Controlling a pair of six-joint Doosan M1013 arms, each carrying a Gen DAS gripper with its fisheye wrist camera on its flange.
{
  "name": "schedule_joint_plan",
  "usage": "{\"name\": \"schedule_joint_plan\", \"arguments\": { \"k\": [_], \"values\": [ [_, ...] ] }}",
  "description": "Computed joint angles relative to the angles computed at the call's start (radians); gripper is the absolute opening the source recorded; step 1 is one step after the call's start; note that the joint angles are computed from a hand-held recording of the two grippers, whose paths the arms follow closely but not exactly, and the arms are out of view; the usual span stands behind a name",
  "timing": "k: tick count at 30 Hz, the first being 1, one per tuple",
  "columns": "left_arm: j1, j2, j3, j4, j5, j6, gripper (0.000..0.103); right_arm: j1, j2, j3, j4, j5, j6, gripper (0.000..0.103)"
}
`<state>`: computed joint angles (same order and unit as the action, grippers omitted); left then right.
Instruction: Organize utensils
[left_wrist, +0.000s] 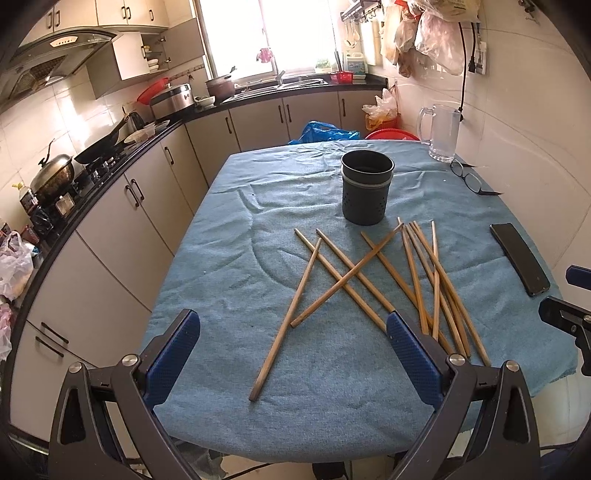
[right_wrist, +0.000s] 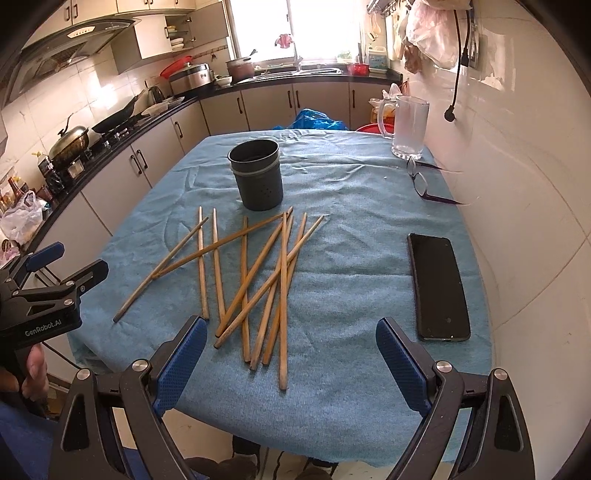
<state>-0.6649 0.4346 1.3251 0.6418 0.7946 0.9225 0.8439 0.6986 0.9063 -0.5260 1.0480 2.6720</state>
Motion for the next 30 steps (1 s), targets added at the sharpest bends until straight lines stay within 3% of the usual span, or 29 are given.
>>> {"name": "schedule_joint_plan", "arguments": {
  "k": [2, 10, 23, 30],
  "values": [
    [-0.008, 0.002, -0.002, 0.039, 0.021, -0.013, 0.101, -0.001, -0.001, 0.002, 0.002, -0.006, -0.004, 0.095],
    [0.004, 0.001, -0.013, -0.067, 0.0, 0.001, 0.101, -0.012, -0.001, 0.007, 0.029, -0.028, -0.023, 0.095],
    [0.005, 0.032, -0.063, -0.071, 0.051, -0.037, 0.101, -0.047, 0.003, 0.008, 0.091, -0.077, -0.098, 0.095],
    [0.024, 0.045, -0.09, -0.11, 0.083, -0.074, 0.097, -0.095, -0.003, 0.022, 0.211, -0.141, -0.176, 0.079]
  ]
}}
